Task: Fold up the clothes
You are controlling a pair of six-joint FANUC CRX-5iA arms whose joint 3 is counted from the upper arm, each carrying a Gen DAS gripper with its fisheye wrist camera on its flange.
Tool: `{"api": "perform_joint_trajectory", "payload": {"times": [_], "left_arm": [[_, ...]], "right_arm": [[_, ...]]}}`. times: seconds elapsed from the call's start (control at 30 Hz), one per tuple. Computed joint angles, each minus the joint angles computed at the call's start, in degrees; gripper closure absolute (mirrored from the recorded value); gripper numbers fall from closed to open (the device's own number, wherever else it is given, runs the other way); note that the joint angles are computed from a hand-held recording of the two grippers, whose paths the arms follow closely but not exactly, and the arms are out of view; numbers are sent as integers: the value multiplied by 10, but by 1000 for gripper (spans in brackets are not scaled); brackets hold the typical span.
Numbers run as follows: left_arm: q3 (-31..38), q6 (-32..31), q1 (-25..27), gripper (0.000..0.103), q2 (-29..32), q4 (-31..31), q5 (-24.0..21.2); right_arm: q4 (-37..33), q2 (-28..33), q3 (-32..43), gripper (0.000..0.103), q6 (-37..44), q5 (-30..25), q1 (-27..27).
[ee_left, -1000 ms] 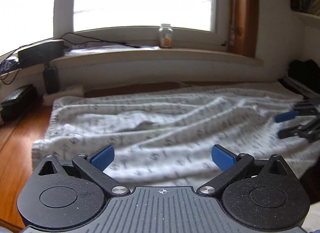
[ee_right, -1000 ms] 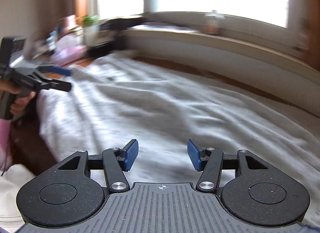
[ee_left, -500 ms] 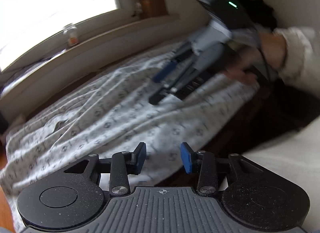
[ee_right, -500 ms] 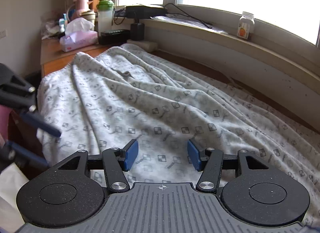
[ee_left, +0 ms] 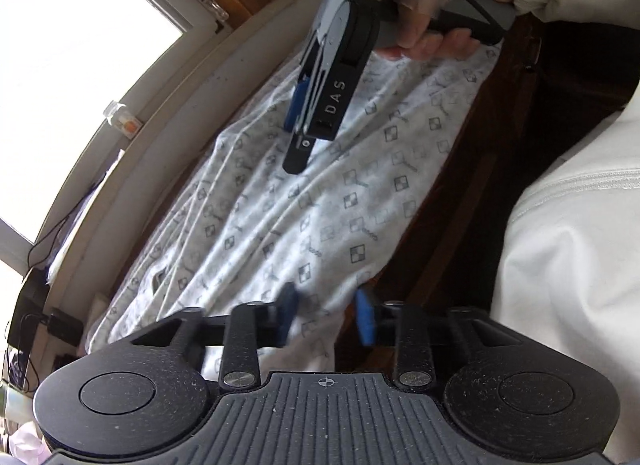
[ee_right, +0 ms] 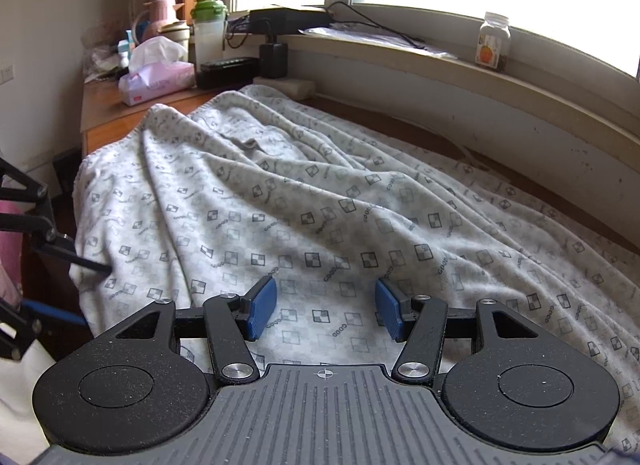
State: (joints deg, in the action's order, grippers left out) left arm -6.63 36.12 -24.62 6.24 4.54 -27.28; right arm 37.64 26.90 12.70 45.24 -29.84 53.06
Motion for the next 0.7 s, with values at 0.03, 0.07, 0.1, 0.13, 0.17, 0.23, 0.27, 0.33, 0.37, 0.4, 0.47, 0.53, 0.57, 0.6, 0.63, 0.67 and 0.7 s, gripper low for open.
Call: {"api": "perform_joint_trajectory", "payload": {"times": [0.03,0.07,0.1,0.13,0.17,0.23,0.27,0.33,0.37,0.4,0.47,0.53,0.57,0.6,0.63,0.67,0.7], "left_arm": [[-1,-15,5,101,0,25,-9],[-2,-30,8,101,-1,45,-17],[-3,-38,10,101,-5,52,-21],[-2,-44,12,102,-8,60,-32],[0,-57,16,102,-11,76,-53],[0,-75,25,102,-20,98,-84],[-1,-81,28,102,-24,106,-99],[-1,-93,36,102,-32,121,-131],[-1,-98,39,102,-36,128,-148],[-4,-99,41,102,-39,129,-157],[-6,-92,43,102,-41,127,-167],[-6,-82,47,102,-38,134,-171],[-3,-81,50,102,-36,139,-175],[-2,-79,52,101,-36,143,-175],[-2,-78,54,97,-38,151,-171],[-3,-80,57,96,-40,161,-167],[-3,-81,59,87,-42,171,-162]], "right_arm": [[-1,0,0,48,0,1,0],[-2,0,0,48,1,1,-1],[-2,0,1,48,0,1,-1],[-2,1,1,48,0,0,-1],[-4,1,2,48,1,-1,-1],[-13,1,6,48,6,-4,-2],[-19,0,7,48,11,-4,-3],[-29,1,11,48,17,-5,-4],[-34,2,13,48,20,-6,-5],[-37,3,16,48,23,-7,-6],[-40,5,20,48,26,-9,-7],[-45,5,21,48,29,-9,-8],[-49,4,22,48,32,-10,-8],[-47,1,18,48,31,-12,-8],[-42,-3,13,48,28,-13,-7],[-32,-10,2,48,22,-12,-7],[-24,-21,-12,48,14,-10,-8]]}}
